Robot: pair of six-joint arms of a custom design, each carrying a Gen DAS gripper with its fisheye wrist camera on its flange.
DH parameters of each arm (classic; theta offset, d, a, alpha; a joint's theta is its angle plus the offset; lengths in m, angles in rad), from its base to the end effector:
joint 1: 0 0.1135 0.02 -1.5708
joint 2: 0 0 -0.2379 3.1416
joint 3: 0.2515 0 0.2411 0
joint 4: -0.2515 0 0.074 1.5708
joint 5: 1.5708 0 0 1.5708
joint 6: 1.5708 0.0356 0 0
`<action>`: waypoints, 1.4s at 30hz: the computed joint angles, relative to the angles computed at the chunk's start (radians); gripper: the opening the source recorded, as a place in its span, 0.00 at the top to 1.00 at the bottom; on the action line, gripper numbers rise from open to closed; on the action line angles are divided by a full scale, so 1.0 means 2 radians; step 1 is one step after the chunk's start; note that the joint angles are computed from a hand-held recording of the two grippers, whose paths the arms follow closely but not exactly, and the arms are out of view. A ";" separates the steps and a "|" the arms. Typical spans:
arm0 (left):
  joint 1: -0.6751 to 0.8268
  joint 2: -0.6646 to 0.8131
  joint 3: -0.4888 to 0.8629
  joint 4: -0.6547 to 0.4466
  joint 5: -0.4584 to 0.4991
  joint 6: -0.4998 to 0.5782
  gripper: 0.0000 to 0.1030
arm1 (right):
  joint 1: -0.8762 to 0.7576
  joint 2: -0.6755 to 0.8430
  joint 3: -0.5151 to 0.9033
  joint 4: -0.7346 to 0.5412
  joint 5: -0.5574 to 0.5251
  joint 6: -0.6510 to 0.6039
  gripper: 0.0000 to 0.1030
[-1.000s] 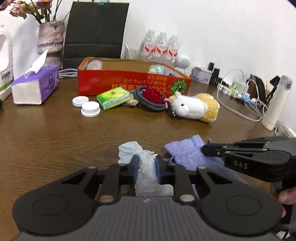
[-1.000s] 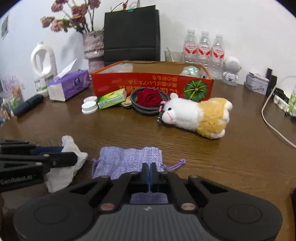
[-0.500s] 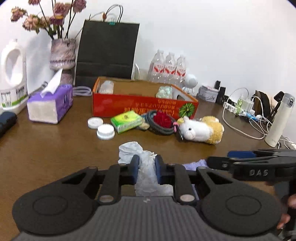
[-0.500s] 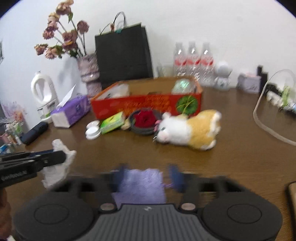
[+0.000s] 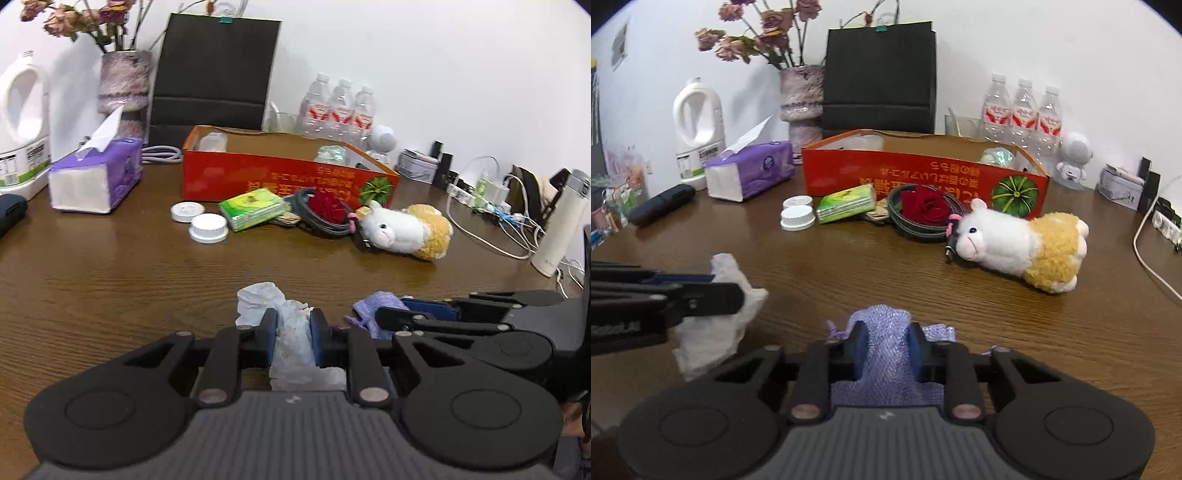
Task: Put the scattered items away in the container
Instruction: 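Lift the tissue and purple pouch and carry both over the cardboard box, then open both tools to drop the items into the box and withdraw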
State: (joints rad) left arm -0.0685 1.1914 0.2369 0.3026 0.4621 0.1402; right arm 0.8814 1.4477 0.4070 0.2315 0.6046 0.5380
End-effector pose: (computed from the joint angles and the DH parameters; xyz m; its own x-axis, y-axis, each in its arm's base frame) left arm 0.1984 -0.0295 0.1144 -0.5414 0.1625 -0.8249 0.4954 0.8544 -0.1567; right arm 0.1631 0.1661 0.1037 -0.5928 -0.0563 -0.8034 -0.0950 0.9955 0.0003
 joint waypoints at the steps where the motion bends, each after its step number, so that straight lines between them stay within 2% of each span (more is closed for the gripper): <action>1: -0.002 -0.004 -0.003 0.001 0.001 0.000 0.81 | -0.002 -0.003 0.000 -0.003 -0.003 0.001 0.86; 4: -0.003 -0.017 -0.001 -0.003 0.005 -0.005 0.81 | -0.006 -0.027 -0.007 -0.014 -0.004 0.012 0.89; 6: 0.003 -0.013 0.017 -0.010 0.017 -0.010 0.81 | -0.004 -0.085 -0.020 -0.037 0.007 0.016 0.89; 9: 0.001 0.016 0.065 -0.011 0.025 -0.025 0.81 | -0.024 -0.187 -0.028 -0.066 0.016 -0.017 0.89; 11: -0.014 0.043 0.112 -0.003 0.011 -0.032 0.81 | -0.072 -0.236 -0.014 -0.080 -0.019 -0.060 0.89; 13: -0.028 0.092 0.194 -0.014 0.002 -0.043 0.81 | -0.134 -0.237 0.016 -0.076 -0.070 -0.102 0.89; 16: -0.054 0.209 0.374 -0.066 -0.011 -0.069 0.81 | -0.237 -0.166 0.113 -0.063 -0.162 -0.168 0.89; 19: -0.087 0.335 0.558 -0.135 -0.071 -0.065 0.81 | -0.312 -0.036 0.260 -0.067 -0.237 -0.203 0.89; 22: -0.105 0.459 0.725 -0.208 -0.123 -0.056 0.81 | -0.345 0.107 0.407 -0.070 -0.255 -0.249 0.89; 24: -0.104 0.527 0.810 -0.251 -0.141 -0.049 0.81 | -0.356 0.199 0.507 -0.098 -0.254 -0.275 0.89; 27: -0.098 0.586 0.871 -0.284 -0.160 -0.023 0.80 | -0.364 0.314 0.636 -0.170 -0.248 -0.280 0.88; 30: -0.090 0.630 0.922 -0.322 -0.170 -0.002 0.80 | -0.363 0.405 0.717 -0.203 -0.227 -0.316 0.88; 34: -0.090 0.653 0.941 -0.346 -0.197 0.028 0.78 | -0.371 0.481 0.792 -0.262 -0.243 -0.317 0.88; 36: -0.093 0.661 0.947 -0.349 -0.210 0.042 0.77 | -0.370 0.521 0.851 -0.322 -0.242 -0.317 0.86; 38: -0.099 0.679 0.977 -0.372 -0.226 0.046 0.76 | -0.367 0.535 0.872 -0.351 -0.230 -0.318 0.85; 40: -0.102 0.706 1.033 -0.418 -0.234 0.044 0.72 | -0.363 0.544 0.894 -0.369 -0.212 -0.323 0.70; 41: -0.103 0.712 1.053 -0.440 -0.234 0.040 0.69 | -0.362 0.555 0.922 -0.395 -0.203 -0.325 0.66; 42: -0.102 0.709 1.059 -0.452 -0.229 0.036 0.61 | -0.362 0.567 0.951 -0.422 -0.197 -0.326 0.56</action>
